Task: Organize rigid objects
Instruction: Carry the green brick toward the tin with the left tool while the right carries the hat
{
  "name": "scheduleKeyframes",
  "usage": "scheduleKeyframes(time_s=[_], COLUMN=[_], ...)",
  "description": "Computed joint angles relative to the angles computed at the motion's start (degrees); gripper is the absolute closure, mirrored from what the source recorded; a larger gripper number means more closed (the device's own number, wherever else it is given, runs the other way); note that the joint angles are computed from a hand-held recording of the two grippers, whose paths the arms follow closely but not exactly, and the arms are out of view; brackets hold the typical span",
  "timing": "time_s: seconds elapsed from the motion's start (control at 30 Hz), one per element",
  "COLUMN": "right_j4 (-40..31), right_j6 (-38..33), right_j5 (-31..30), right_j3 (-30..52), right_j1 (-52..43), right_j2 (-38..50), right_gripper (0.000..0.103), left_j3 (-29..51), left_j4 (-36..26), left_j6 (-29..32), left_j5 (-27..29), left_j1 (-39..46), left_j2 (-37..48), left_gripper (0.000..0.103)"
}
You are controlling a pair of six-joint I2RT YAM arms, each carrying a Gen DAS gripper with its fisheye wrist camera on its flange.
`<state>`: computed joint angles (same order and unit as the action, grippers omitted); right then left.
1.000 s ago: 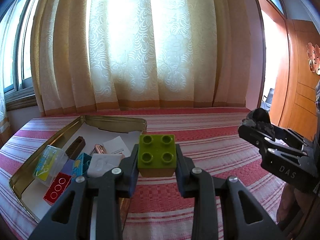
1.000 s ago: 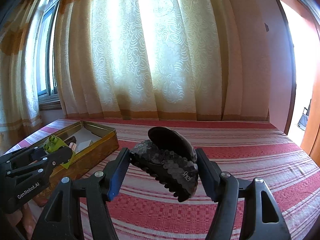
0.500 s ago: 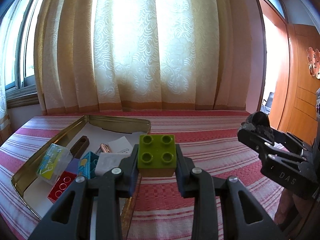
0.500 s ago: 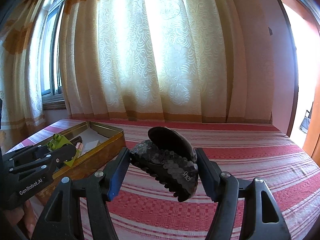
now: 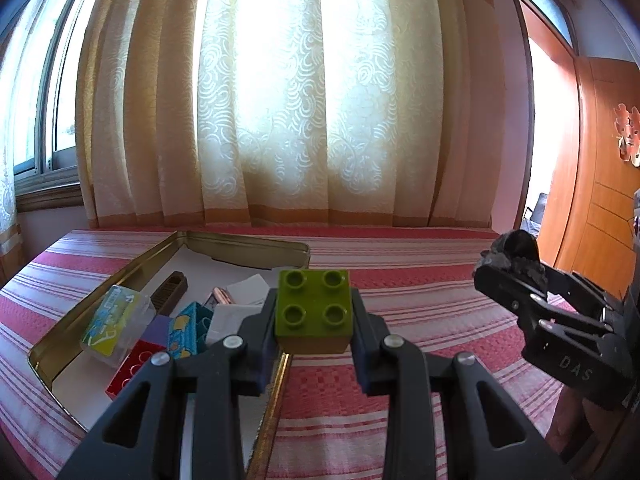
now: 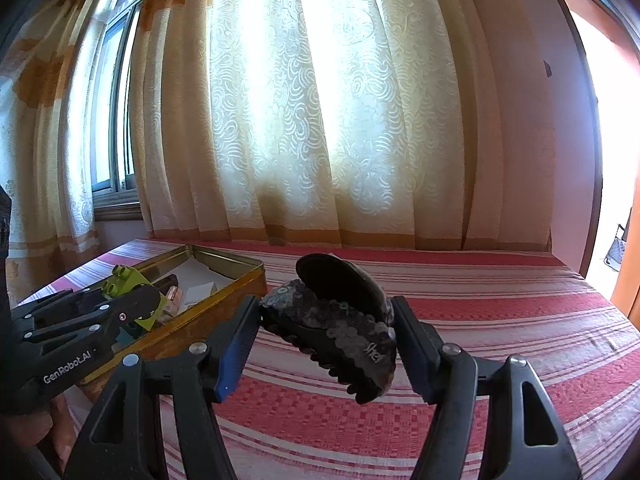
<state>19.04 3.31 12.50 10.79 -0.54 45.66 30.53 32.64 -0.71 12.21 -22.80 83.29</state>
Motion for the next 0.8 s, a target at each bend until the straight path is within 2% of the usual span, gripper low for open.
scheduleKeyframes(time_s=[0.23, 0.8], right_j4=[0.6, 3.8], right_j6=[0.1, 0.5], right_j5=[3.4, 7.3], right_j3=[-0.4, 0.0], right_j1=[4.7, 11.6], right_j2=[-0.3, 3.2], right_gripper=[0.035, 0.035], left_j3=[-0.8, -2.0], left_j4=[0.5, 1.5], left_j6=[0.1, 0.3], left_j5=[1.7, 4.7], left_j1=[2.1, 5.8], left_j2=[-0.5, -1.0], left_gripper=[0.072, 0.072])
